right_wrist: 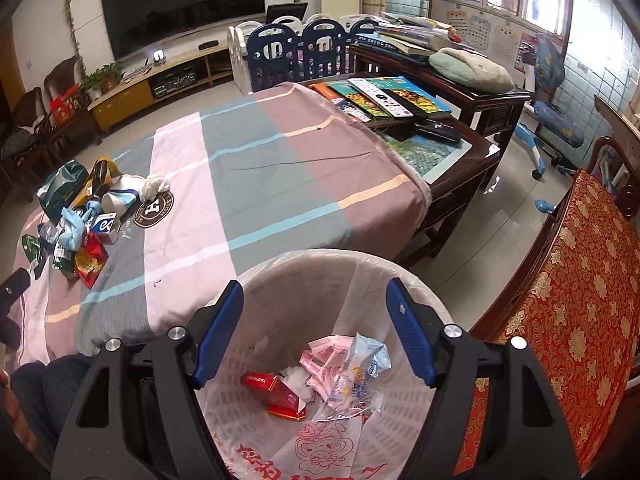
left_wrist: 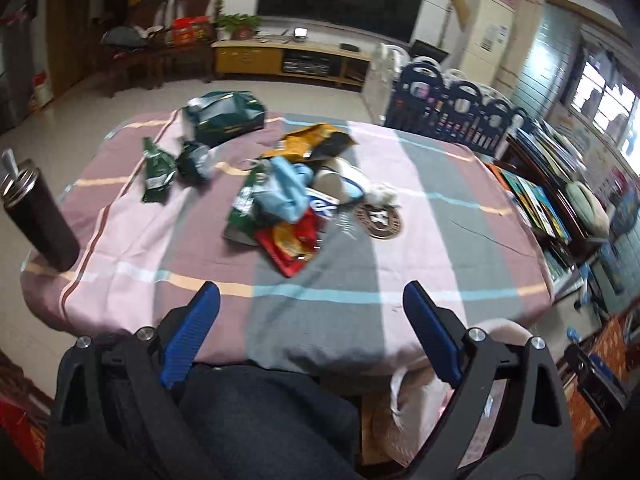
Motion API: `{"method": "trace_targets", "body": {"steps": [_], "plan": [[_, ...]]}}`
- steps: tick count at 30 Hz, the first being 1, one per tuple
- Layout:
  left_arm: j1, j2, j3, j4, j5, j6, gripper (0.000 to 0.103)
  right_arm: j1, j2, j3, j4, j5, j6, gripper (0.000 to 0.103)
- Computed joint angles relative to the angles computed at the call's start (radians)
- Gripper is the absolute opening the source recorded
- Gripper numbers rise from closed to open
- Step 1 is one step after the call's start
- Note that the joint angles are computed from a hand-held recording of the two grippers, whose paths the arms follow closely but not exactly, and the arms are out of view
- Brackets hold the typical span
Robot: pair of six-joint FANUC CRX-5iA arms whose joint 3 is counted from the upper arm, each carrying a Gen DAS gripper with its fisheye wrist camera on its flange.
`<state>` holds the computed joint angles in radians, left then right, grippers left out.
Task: Collect trash
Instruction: 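Move both tools back toward the trash pile on the table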
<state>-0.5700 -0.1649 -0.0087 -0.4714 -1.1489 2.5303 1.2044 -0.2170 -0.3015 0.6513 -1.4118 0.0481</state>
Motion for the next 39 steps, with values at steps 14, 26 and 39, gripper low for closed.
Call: {"method": "trace_targets", "body": {"steps": [14, 26, 39], "plan": [[0.104, -0.072, -0.072, 0.046, -0.002, 0.032, 0.092, 0.001, 0.029, 0.024, -0.024, 0.004, 0.025, 0.072], [0.121, -0.079, -0.083, 0.057, -0.003, 0.025, 0.092, 0.001, 0.037, 0.027, -0.039, 0.010, 0.030, 0.072], [0.182, -0.118, -0.131, 0.115, 0.038, 0.007, 0.092, -0.004, 0.053, 0.036, -0.052, 0.022, 0.046, 0.072]]}}
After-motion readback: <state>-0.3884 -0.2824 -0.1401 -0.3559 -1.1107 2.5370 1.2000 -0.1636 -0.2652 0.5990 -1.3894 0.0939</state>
